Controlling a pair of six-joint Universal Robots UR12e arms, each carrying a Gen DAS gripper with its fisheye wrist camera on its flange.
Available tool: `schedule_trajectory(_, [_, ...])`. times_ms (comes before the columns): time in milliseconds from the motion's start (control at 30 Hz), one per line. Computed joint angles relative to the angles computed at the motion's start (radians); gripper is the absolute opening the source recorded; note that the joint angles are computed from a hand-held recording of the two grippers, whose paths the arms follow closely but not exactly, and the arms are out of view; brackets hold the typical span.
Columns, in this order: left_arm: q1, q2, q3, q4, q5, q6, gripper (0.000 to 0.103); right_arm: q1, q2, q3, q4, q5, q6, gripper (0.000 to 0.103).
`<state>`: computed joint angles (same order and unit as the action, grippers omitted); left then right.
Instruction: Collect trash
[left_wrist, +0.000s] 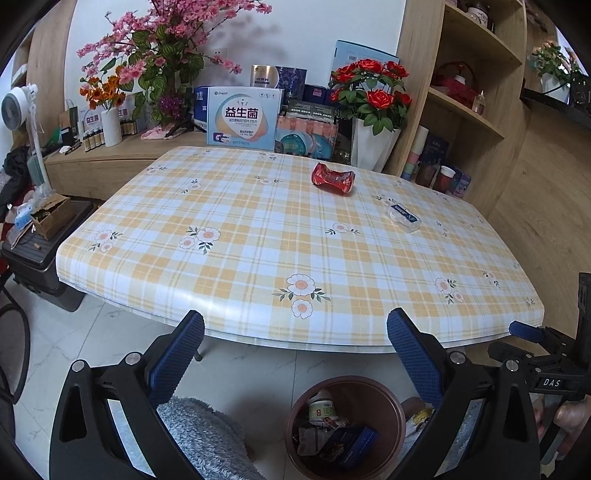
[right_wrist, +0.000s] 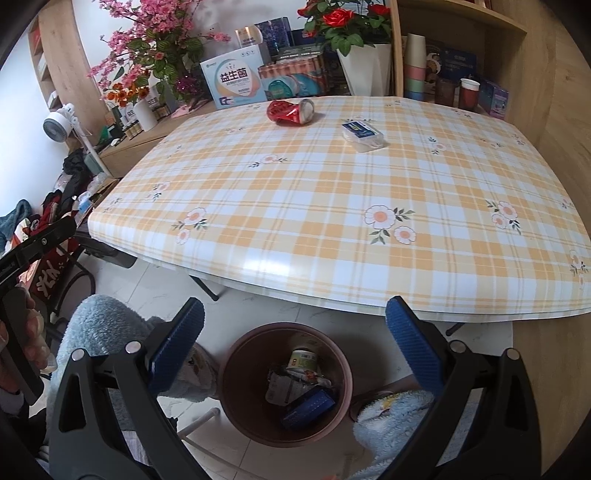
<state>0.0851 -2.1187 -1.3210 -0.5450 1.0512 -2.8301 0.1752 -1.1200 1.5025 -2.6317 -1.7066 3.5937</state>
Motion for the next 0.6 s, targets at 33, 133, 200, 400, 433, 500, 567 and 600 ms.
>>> schedule_trajectory(33, [-0.001, -0.003, 0.003, -0.003, 0.004, 0.003, 0.097, -0.001, 0.002, -0.002, 0.005, -0.004, -0.001, 0.097])
schedule_trajectory(133, [-0.006, -0.012, 0.014, -0.015, 0.011, 0.005, 0.097, -0.004, 0.007, -0.007, 0.016, -0.01, -0.004, 0.097])
schedule_trajectory(200, [-0.01, -0.02, 0.026, -0.027, 0.017, 0.007, 0.097, -0.009, 0.012, -0.012, 0.023, -0.01, -0.005, 0.097])
schedule_trajectory(400, [-0.024, -0.048, 0.064, -0.055, 0.04, 0.014, 0.097, -0.025, 0.03, -0.031, 0.041, -0.012, -0.01, 0.097])
schedule_trajectory(433, [-0.027, -0.057, 0.076, -0.064, 0.045, 0.018, 0.097, -0.028, 0.034, -0.037, 0.047, -0.011, -0.016, 0.097])
schedule_trajectory(500, [-0.033, -0.073, 0.101, -0.079, 0.052, 0.022, 0.097, -0.038, 0.048, -0.058, 0.066, -0.022, -0.037, 0.097])
schedule_trajectory(567, [-0.04, -0.092, 0.13, -0.087, 0.057, 0.023, 0.097, -0.051, 0.063, -0.077, 0.057, -0.029, -0.06, 0.097])
schedule_trajectory(600, [-0.042, -0.101, 0.142, -0.089, 0.059, 0.023, 0.097, -0.061, 0.072, -0.091, 0.054, -0.025, -0.075, 0.097])
